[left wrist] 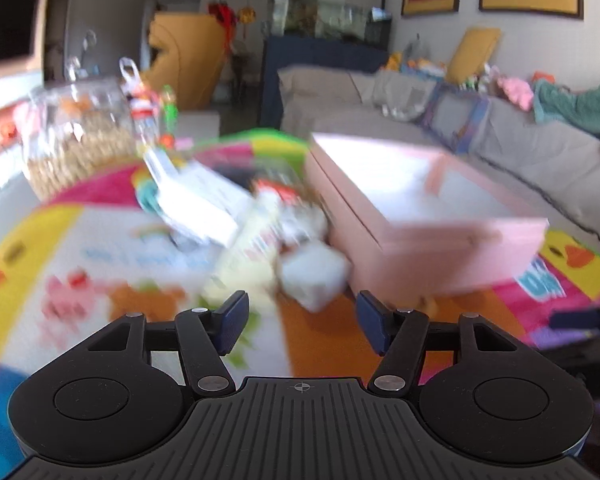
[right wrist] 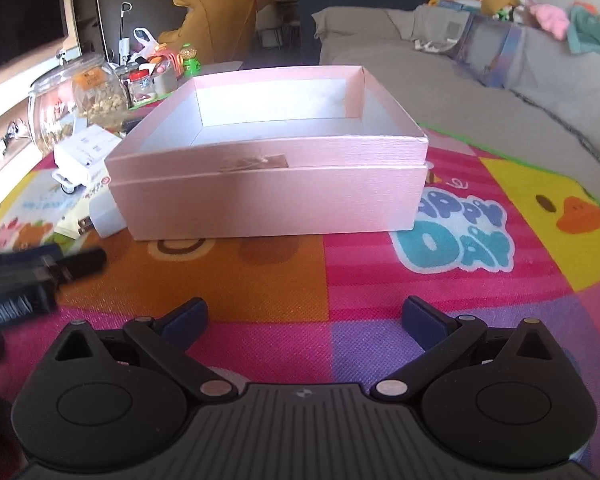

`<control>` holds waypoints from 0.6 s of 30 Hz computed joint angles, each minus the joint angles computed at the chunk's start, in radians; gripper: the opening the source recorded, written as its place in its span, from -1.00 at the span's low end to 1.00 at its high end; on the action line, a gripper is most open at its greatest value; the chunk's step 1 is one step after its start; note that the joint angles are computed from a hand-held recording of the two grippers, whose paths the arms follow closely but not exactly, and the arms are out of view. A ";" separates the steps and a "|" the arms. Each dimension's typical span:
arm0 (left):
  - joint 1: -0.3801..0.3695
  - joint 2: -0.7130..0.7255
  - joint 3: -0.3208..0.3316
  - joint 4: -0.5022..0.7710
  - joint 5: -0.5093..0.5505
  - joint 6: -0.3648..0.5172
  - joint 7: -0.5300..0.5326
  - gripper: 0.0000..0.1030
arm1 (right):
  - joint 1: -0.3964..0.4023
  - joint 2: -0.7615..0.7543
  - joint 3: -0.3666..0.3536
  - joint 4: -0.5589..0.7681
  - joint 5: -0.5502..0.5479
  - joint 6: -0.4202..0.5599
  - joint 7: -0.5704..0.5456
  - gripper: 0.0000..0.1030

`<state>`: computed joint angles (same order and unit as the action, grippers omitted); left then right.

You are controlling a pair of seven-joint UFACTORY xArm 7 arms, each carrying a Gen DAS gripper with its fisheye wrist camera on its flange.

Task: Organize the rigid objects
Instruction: 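Reach the right gripper to the cream lotion tube and grasp it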

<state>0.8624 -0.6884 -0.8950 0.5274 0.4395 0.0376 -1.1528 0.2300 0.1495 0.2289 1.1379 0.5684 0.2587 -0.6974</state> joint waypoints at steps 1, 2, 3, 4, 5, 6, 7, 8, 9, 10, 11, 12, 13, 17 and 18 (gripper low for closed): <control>0.029 -0.026 0.008 -0.011 0.008 -0.031 0.000 0.26 | -0.005 0.003 0.000 0.009 0.003 0.019 -0.005 1.00; 0.054 -0.031 0.030 -0.014 0.006 -0.058 0.014 0.26 | -0.005 0.003 -0.002 0.012 -0.004 0.025 -0.012 1.00; 0.063 -0.011 0.062 -0.008 -0.003 -0.063 0.038 0.26 | 0.001 0.004 -0.008 0.013 -0.027 0.028 -0.001 1.00; 0.063 0.023 0.099 0.007 -0.013 -0.055 0.065 0.25 | 0.010 0.005 -0.017 0.017 -0.060 0.034 0.027 1.00; 0.068 0.061 0.130 0.028 -0.021 -0.047 0.090 0.25 | 0.016 0.007 -0.025 0.023 -0.088 0.044 0.056 1.00; 0.080 0.098 0.151 0.048 -0.024 -0.052 0.107 0.25 | 0.018 0.008 -0.027 0.027 -0.103 0.050 0.074 1.00; 0.091 0.141 0.168 0.069 -0.025 -0.066 0.123 0.25 | 0.018 0.009 -0.027 0.028 -0.109 0.049 0.081 1.00; 0.081 0.202 0.200 0.100 -0.028 -0.066 0.152 0.25 | 0.015 0.007 -0.023 0.023 -0.107 0.043 0.078 1.00; 0.063 0.259 0.231 0.131 -0.034 -0.056 0.174 0.25 | 0.012 0.006 -0.019 0.021 -0.101 0.040 0.070 1.00; 0.033 0.313 0.267 0.158 -0.037 -0.051 0.191 0.25 | 0.005 0.006 -0.013 0.025 -0.087 0.048 0.053 1.00; -0.008 0.371 0.310 0.185 -0.037 -0.049 0.208 0.25 | -0.001 0.004 -0.007 0.027 -0.073 0.060 0.030 1.00; -0.071 0.421 0.369 0.210 -0.049 -0.037 0.239 0.25 | -0.007 -0.003 0.000 0.026 -0.050 0.070 -0.002 1.00; -0.105 0.461 0.398 0.228 -0.049 -0.027 0.256 0.25 | -0.014 -0.013 0.015 0.020 -0.001 0.075 -0.055 0.90; -0.246 0.539 0.519 0.253 -0.099 0.002 0.324 0.17 | -0.001 -0.065 0.078 -0.029 0.329 0.014 -0.413 0.59; -0.257 0.538 0.528 0.243 -0.084 -0.006 0.316 0.15 | 0.017 -0.073 0.081 -0.033 0.352 0.010 -0.469 0.48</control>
<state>0.6051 -0.1506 -0.3670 0.7707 0.3554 0.0315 -0.8368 0.2469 0.0768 0.3098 1.1048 0.9204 0.2683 -1.1662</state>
